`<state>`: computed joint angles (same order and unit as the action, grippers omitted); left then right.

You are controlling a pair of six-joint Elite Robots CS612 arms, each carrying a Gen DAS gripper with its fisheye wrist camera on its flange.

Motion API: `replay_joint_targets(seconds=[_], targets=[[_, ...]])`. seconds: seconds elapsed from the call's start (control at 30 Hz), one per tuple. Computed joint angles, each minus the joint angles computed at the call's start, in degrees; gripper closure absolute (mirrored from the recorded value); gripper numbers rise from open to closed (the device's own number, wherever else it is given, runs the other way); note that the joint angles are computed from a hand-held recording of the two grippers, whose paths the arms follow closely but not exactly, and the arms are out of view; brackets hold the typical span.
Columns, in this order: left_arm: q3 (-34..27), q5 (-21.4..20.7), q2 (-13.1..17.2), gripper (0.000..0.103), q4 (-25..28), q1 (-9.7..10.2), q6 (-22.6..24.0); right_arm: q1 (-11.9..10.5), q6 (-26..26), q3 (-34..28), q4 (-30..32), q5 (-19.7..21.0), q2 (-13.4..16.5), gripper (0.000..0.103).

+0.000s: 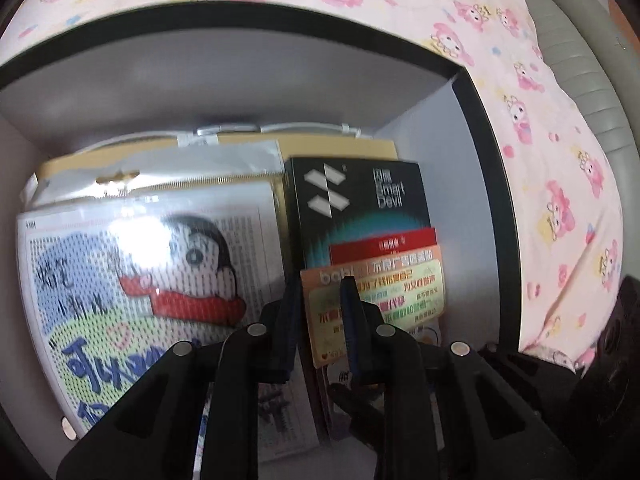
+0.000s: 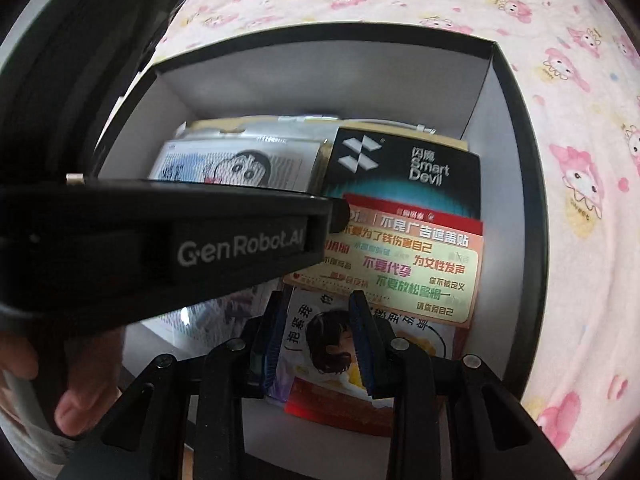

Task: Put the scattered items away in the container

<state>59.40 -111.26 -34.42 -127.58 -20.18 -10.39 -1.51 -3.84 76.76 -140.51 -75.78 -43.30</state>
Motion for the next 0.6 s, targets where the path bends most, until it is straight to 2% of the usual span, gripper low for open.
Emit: replay_joint_targets(seconds=[0.1,0.2,0.27,0.37,0.4,0.47,0.5,0.6], targets=[[2.39,-3.37,-1.15,0.084,-2.94,0.97,-1.19,-0.33,0.37,0.67,-0.49,1.22,-0.37,0.074],[4.62,-1.99,-2.45,0.084,-6.53,1.04,-1.08,-0.35,0.77,1.21,-1.8,0.76,-0.62,0.075],[4.86,-2.93,-2.58,0.084,-6.31,1.28,-0.73,-0.28,0.72,1.25,-1.93,0.3,-0.61,0.075],[3.71,-3.16,-2.0,0.084,-2.7,1.14,0.12,-0.12,0.2,1.15,-1.26,-0.26,-0.46,0.074],[3.65,-3.71,-1.94,0.085,-1.58,1.18,0.57,-0.22,0.22,1.21,-0.98,0.27,-0.5,0.071],[4.47,-5.39,-2.26,0.085,-0.52,1.29,0.44,-0.93,0.54,1.01,1.45,4.38,-0.6,0.067],[5.0,-5.73,-2.5,0.085,-0.89,1.38,0.3,-1.18,0.84,1.26,1.57,5.47,-0.72,0.067],[8.67,-3.79,-4.74,0.085,-6.28,1.36,0.01,-0.95,1.63,2.02,0.86,4.53,-1.26,0.067]])
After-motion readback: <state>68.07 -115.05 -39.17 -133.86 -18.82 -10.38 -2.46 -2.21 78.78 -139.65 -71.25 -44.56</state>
